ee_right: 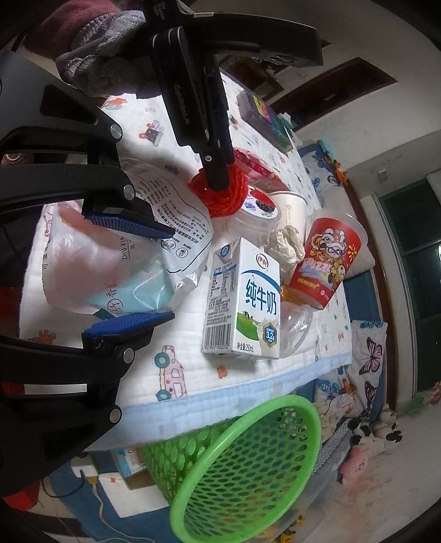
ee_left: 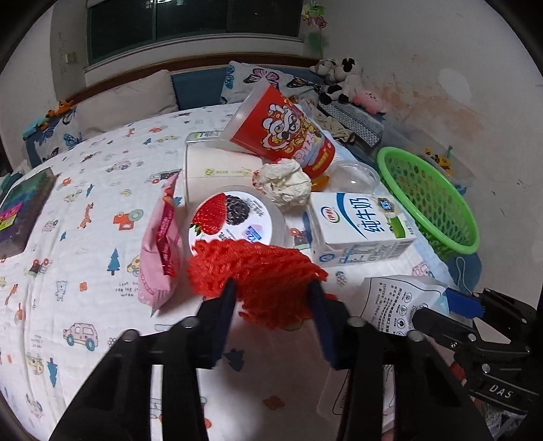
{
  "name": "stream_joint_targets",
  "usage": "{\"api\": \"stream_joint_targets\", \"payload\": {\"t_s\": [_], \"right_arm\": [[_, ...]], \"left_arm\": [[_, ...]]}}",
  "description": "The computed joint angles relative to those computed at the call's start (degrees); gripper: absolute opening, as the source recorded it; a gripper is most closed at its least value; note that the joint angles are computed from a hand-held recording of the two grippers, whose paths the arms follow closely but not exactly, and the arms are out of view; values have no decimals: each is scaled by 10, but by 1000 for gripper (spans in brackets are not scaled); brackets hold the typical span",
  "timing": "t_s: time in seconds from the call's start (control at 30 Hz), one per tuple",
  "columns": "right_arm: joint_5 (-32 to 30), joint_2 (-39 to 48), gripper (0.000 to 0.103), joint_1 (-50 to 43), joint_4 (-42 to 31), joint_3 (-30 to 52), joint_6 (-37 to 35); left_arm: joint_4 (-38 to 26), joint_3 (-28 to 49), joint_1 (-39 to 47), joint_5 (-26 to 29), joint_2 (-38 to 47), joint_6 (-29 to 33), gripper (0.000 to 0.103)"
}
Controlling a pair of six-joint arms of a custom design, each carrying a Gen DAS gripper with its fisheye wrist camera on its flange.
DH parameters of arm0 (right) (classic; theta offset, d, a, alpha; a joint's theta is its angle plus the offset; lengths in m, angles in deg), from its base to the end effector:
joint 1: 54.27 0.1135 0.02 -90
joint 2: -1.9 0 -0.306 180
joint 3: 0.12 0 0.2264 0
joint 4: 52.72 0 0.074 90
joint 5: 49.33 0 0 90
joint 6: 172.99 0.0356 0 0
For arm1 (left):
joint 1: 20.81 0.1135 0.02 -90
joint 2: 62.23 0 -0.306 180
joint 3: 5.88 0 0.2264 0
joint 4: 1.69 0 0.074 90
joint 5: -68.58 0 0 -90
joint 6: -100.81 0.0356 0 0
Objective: Collect trash
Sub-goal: 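Grasp the red mesh net with the left tool while the right tool grasps the plastic bag, then carry both items over the green basket and open both tools to drop them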
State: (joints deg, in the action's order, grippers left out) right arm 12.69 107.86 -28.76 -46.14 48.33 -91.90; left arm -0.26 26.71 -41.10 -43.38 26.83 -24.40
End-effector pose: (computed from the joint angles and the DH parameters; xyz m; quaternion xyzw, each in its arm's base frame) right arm 0.2565 0.1409 0.1349 -0.3478 0.8496 0.2723 0.2882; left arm 0.1935 -0.0573 0.1430 -0.1783 0.9210 0.0235 0.3455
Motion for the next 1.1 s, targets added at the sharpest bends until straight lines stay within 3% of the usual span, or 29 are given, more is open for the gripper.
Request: {"api": "stream_joint_targets", "payload": {"t_s": [0.2, 0.37, 0.53, 0.87, 1.1], "right_arm": [[-11, -32, 43, -13, -29, -1, -11], [-24, -65, 43, -51, -62, 9, -28], [1, -74, 43, -107, -62, 50, -23], [122, 7, 43, -175, -1, 167, -19], [135, 99, 47, -206, -24, 262, -27]], "left_arm": [[-32, -6, -24, -12, -52, -7, 28], [-99, 11, -46, -11, -131, -10, 26], [-128, 59, -50, 5, -147, 14, 26], [-124, 223, -49, 45, -23, 85, 26], [-127, 335, -26, 104, 90, 119, 26]]}}
